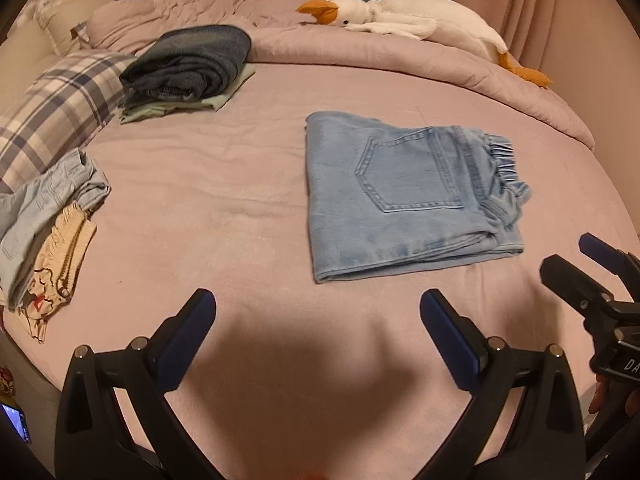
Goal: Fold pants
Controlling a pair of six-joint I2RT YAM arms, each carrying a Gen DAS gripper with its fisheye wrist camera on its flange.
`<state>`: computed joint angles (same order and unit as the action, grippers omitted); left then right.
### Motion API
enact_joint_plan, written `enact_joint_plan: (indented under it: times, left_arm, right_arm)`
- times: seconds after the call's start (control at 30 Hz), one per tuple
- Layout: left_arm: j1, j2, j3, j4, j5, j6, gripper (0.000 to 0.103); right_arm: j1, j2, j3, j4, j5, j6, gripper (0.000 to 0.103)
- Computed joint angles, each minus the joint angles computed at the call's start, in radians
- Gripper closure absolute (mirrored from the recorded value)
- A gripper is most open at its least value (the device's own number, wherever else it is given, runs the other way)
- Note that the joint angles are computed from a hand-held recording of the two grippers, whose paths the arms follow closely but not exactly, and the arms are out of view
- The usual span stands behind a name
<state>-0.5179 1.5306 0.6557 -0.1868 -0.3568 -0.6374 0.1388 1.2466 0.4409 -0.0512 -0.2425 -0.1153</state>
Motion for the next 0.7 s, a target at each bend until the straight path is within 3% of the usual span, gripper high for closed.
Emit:
enact_joint_plan:
  times: [0.7]
  left_arm:
    - [-0.157, -0.114, 0.040, -0.149, -0.124, -0.079, 0.001]
  right_arm:
    - [0.035, -0.222, -0.016, -0.195, 0.003, 0.009, 0.001]
